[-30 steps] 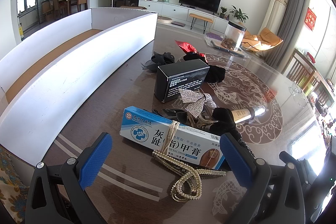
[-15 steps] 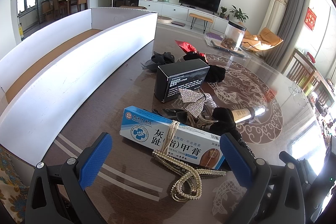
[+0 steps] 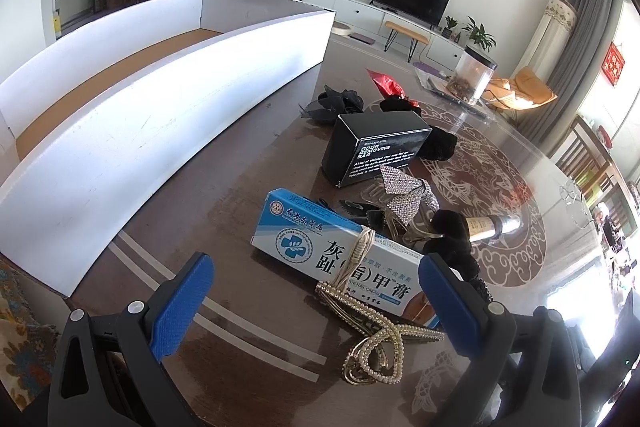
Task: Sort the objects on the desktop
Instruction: 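Move the left tool toward the pearl hair clip while the right tool approaches the black velvet bag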
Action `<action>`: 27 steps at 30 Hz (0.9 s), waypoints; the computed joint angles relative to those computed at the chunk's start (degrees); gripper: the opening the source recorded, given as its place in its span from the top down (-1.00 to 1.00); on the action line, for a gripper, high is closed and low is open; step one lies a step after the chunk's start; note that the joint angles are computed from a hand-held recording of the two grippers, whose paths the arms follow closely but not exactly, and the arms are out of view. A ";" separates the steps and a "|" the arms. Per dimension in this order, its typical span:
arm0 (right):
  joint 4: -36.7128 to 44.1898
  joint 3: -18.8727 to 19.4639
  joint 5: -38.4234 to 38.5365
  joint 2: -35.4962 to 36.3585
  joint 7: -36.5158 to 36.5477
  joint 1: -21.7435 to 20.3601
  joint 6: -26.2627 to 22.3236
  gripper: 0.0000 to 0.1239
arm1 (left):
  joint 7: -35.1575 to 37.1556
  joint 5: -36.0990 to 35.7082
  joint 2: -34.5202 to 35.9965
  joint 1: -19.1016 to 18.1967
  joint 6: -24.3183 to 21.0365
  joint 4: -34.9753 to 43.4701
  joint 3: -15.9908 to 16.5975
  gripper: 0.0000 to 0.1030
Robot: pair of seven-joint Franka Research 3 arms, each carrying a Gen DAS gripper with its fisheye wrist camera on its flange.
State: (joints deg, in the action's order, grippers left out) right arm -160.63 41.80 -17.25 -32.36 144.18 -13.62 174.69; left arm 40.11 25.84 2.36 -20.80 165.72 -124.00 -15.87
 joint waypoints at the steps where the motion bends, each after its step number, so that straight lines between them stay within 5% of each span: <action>1: -0.13 -0.59 0.12 0.10 -0.24 0.51 0.17 -0.66 | -0.03 0.44 0.08 -0.10 -0.32 0.19 -0.03 -1.00; 11: -0.50 -2.53 1.72 0.41 -1.96 2.46 0.94 -0.66 | 18.95 -13.07 2.65 -0.53 -4.99 3.13 -2.50 -1.00; 23: -0.82 -2.71 3.74 0.68 -4.21 2.30 2.26 -0.66 | 7.16 2.71 9.74 -5.89 -25.60 14.72 0.37 -1.00; 25: -0.84 -2.55 4.07 0.64 -4.45 2.21 2.28 -0.66 | 7.35 1.93 10.48 -5.38 -26.41 15.66 0.29 -1.00; 27: -0.85 -2.52 4.35 0.72 -4.74 2.15 2.49 -0.66 | 8.12 0.52 8.97 -4.26 -22.51 13.47 0.07 -1.00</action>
